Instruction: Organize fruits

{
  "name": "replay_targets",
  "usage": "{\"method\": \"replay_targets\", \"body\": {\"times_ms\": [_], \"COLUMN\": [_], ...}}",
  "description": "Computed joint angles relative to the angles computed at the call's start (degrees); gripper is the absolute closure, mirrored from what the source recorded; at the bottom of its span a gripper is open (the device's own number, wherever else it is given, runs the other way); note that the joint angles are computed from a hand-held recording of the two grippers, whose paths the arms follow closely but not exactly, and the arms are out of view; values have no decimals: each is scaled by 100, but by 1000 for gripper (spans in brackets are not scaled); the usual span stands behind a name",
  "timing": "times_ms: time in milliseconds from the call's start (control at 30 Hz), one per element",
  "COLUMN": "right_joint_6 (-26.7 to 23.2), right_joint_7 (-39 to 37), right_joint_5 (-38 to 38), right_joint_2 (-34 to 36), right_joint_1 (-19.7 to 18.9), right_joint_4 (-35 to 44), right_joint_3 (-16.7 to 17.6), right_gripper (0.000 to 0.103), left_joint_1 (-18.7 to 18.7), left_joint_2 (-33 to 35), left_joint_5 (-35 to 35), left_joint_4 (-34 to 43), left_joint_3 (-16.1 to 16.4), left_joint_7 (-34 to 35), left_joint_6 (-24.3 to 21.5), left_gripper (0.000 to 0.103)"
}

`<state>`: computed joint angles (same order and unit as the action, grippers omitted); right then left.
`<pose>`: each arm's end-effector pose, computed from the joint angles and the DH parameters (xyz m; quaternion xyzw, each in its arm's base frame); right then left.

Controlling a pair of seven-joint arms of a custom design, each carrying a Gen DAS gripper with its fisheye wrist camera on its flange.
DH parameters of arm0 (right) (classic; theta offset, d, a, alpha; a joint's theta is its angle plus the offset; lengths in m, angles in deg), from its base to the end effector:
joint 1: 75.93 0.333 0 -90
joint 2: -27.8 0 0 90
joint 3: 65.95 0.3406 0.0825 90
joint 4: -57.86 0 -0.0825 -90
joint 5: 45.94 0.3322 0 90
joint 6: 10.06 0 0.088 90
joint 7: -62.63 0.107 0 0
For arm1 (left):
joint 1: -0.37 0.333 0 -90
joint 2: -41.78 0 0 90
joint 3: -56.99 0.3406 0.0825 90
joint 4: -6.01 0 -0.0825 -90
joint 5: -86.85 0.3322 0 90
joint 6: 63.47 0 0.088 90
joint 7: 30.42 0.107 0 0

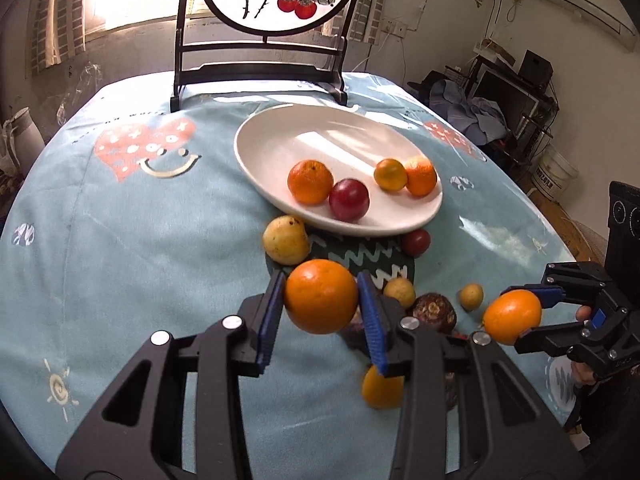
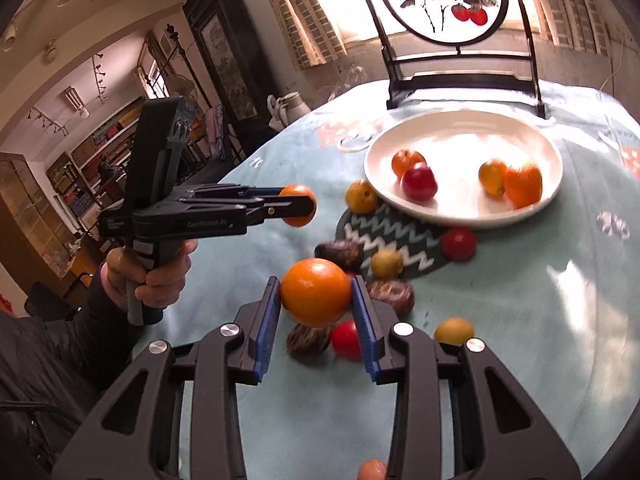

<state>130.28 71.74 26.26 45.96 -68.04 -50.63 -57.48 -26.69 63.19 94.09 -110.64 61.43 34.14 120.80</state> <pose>0.5885 0.1646 0.4179 -0.8149 0.3591 0.0106 0.4549 0.5673 -0.2556 0.4172 -0.6176 0.6815 -0.3538 0.1702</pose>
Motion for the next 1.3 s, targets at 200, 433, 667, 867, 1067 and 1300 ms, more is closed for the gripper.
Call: {"method": "replay_targets", "body": {"times_ms": [200, 433, 667, 867, 1067, 1300], "right_joint_6": [1669, 1767, 1782, 2059, 1592, 1612], "right_joint_7": [955, 2582, 2775, 1497, 225, 567], "right_joint_5": [-411, -2006, -2592, -1905, -1092, -1276], "right_joint_2": [1198, 2058, 2209, 1524, 841, 547], "right_joint_1": [472, 701, 353, -693, -1007, -495], "right_joint_4": [1538, 2518, 2663, 1719, 690, 78], "right_joint_3": [-44, -364, 109, 1405, 1489, 697], "right_gripper": [66, 66, 53, 53, 53, 53], "left_joint_1": [-445, 419, 515, -122, -1180, -1366], "left_joint_2": [935, 2397, 2690, 1323, 463, 99], "left_joint_5": [378, 385, 958, 2363, 4409, 5747], "left_joint_4": [1933, 4561, 5110, 2905, 1219, 621], "left_joint_3": [783, 8, -117, 731, 1839, 1905], "left_joint_7": [-511, -379, -812, -2505, -4408, -5435], "left_joint_6": [-1059, -2789, -3332, -2075, -1266, -1152], "left_gripper": [65, 65, 43, 17, 8, 8]}}
